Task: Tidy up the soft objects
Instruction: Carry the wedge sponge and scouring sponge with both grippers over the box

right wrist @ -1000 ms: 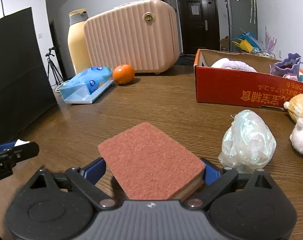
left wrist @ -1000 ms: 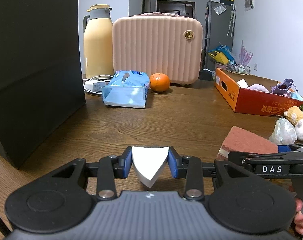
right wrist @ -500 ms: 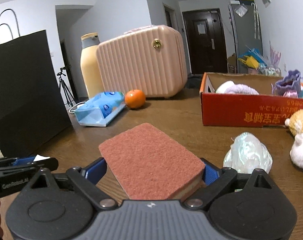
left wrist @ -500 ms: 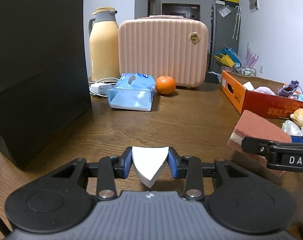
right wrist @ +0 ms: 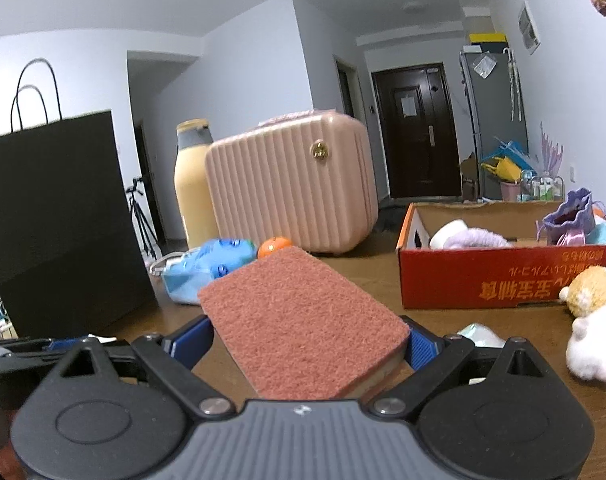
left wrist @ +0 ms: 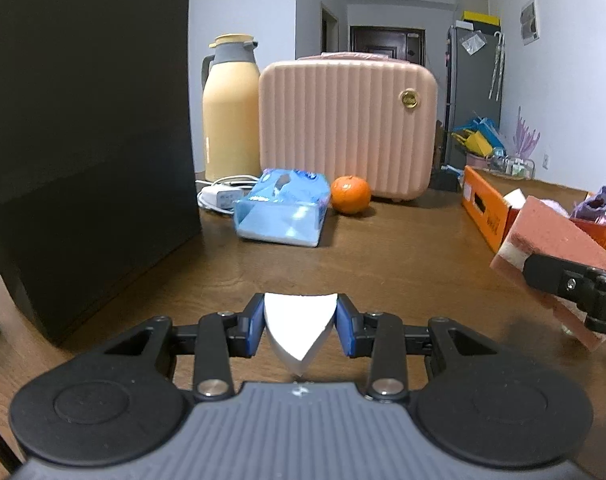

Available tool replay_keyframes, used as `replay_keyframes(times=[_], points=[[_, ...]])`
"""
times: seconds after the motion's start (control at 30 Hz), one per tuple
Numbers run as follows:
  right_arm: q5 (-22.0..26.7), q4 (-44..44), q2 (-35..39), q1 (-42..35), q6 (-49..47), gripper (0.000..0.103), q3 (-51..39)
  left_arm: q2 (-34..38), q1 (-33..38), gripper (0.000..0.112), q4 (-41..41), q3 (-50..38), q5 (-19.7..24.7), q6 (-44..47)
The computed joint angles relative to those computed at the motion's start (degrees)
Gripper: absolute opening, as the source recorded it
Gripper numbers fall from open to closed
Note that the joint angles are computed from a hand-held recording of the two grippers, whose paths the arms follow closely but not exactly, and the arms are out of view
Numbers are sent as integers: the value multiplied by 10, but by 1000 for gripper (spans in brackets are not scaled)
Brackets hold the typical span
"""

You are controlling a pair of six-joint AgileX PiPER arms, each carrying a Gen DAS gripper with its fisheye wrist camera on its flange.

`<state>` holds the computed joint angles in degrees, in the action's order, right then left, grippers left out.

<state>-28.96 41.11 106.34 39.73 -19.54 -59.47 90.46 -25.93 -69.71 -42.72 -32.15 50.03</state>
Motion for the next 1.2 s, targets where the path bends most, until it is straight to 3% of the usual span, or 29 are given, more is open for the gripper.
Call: replay_keyframes(times=[0.7, 1.2], points=[[-59, -140, -14, -136, 153, 96, 31, 122, -94, 37, -126, -220, -41, 112], [-102, -199, 30, -221, 164, 96, -19, 255, -110, 37, -203, -462, -13, 208]])
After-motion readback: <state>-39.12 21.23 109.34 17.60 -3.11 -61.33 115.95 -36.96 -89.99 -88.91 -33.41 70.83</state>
